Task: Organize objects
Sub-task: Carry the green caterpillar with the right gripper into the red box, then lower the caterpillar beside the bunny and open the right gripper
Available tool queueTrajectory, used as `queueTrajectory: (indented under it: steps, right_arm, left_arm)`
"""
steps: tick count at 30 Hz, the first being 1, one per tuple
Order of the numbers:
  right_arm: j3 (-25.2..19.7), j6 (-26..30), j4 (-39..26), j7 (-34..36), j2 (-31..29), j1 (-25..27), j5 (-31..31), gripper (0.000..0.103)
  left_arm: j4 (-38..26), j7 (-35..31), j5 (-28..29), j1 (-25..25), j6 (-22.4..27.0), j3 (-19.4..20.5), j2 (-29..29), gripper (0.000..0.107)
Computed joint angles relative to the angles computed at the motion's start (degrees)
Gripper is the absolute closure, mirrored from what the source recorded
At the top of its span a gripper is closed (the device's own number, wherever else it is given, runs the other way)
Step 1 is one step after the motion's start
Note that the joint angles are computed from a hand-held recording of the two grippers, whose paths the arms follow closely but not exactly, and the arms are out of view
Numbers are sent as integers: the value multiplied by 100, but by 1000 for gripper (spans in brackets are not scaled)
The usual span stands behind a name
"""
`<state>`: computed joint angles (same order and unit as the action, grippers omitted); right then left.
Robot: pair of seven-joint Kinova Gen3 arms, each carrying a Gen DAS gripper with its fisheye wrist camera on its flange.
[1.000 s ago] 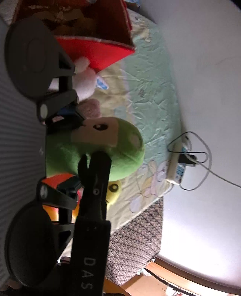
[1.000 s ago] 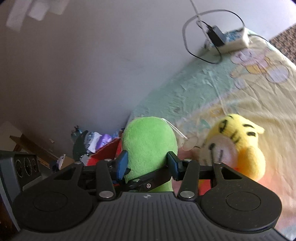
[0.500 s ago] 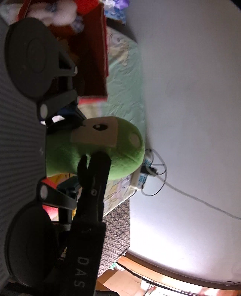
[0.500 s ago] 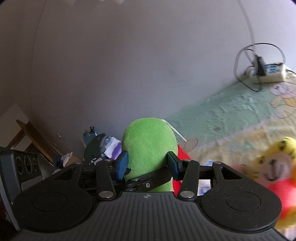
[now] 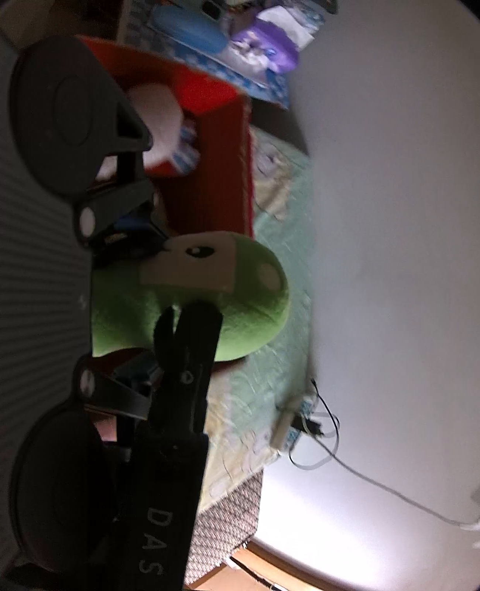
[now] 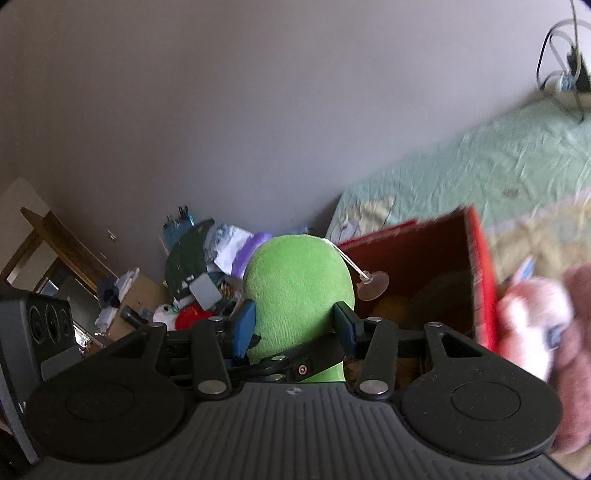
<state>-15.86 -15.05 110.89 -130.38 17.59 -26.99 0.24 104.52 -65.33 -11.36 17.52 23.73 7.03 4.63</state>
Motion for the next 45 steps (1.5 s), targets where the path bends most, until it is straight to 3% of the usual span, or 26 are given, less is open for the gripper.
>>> queueTrajectory:
  steps: [6,18,24,27,32,37,42,45]
  right_arm:
    - [-109,583,-554,-169,442,-91,-205,53]
    - [341,1500,-1257,-134,772,-594,-762,52]
    - [-106,1658,-1400,18,940,-194,-839,51]
    - [15,1707,-1457,97,970,-287,-839,50]
    - [-614,1639,-1406,199,1073,279,-944,46]
    - [-519,1623,-1288,299,920,248,-916,46]
    - [-520,1270,-1019,203,781,307,-971,46]
    - [-416,1163,-929,87,724,232,-946,55]
  left_arm:
    - [141,-1201,959,-595,84,-29,204,45]
    - [200,-2201,1583,-1020,100,-62,538,46]
    - [210,-2662,1900,-1179,195,-35,585,44]
    - [252,-2737,1954,-1178,171,-65,540,43]
    - [242,-2525,1744,-1022,158,-177,548,41]
    - [167,-2206,1438,-866,232,-251,597,38]
    - [91,-2113,1377,-851,313,-232,640,37]
    - [109,-1951,1187,-742,302,-272,598,39]
